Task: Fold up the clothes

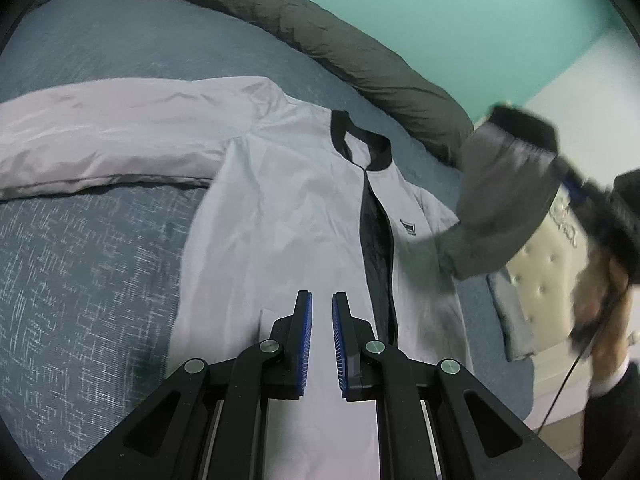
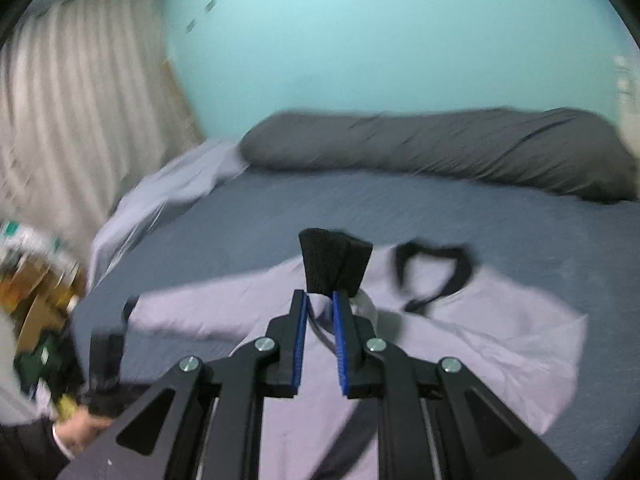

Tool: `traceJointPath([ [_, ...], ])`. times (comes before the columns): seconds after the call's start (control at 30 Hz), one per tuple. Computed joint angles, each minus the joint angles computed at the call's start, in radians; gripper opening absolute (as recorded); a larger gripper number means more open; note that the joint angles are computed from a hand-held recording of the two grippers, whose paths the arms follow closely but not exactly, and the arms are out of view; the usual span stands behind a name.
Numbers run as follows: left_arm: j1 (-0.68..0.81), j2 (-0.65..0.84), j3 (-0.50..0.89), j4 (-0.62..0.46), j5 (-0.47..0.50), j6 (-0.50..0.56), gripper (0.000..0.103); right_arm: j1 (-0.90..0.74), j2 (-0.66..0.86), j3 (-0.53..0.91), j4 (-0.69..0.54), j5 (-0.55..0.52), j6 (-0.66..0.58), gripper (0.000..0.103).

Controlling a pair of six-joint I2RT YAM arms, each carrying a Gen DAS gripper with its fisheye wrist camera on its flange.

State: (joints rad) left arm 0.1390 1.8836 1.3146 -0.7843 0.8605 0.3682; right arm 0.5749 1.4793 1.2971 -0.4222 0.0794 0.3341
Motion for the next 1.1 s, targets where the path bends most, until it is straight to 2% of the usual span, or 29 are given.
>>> traceJointPath([
  [0.13, 0.035, 0.033, 0.015, -0.022, 0.019, 0.028, 0.011, 0.105, 0.108, -0.086, 0.130, -0.038, 0.060, 0.012],
  [0.33, 0.063, 0.064, 0.016, -0.038, 0.027, 0.066, 0.012, 0.167, 0.196, -0.199, 0.277, -0.106, 0.149, 0.012],
  [0.4, 0.063, 0.073, 0.014, -0.040, 0.032, 0.064, 0.019, 0.188, 0.215, -0.219, 0.318, -0.114, 0.174, 0.012],
  [0.53, 0.054, 0.069, 0.002, -0.041, 0.040, 0.073, 0.022, 0.202, 0.243, -0.241, 0.364, -0.138, 0.183, 0.012],
  [0.73, 0.037, 0.070, -0.012, -0.019, 0.044, 0.064, 0.028, 0.226, 0.244, -0.319, 0.431, -0.192, 0.209, 0.017],
  [0.8, 0.036, 0.072, -0.019, -0.015, 0.043, 0.066, 0.029, 0.223, 0.241, -0.344, 0.450, -0.231, 0.235, 0.021],
  [0.83, 0.037, 0.074, -0.022, -0.014, 0.040, 0.069, 0.029, 0.224, 0.232, -0.365, 0.468, -0.245, 0.248, 0.027],
  [0.87, 0.036, 0.075, -0.023, -0.013, 0.037, 0.072, 0.030, 0.229, 0.220, -0.390, 0.486, -0.242, 0.259, 0.031],
  [0.93, 0.032, 0.080, -0.025, -0.012, 0.028, 0.079, 0.030, 0.226, 0.189, -0.430, 0.500, -0.237, 0.279, 0.032],
  [1.1, 0.005, 0.099, -0.036, -0.011, -0.003, 0.113, 0.032, 0.148, 0.065, -0.543, 0.446, -0.170, 0.329, 0.032],
])
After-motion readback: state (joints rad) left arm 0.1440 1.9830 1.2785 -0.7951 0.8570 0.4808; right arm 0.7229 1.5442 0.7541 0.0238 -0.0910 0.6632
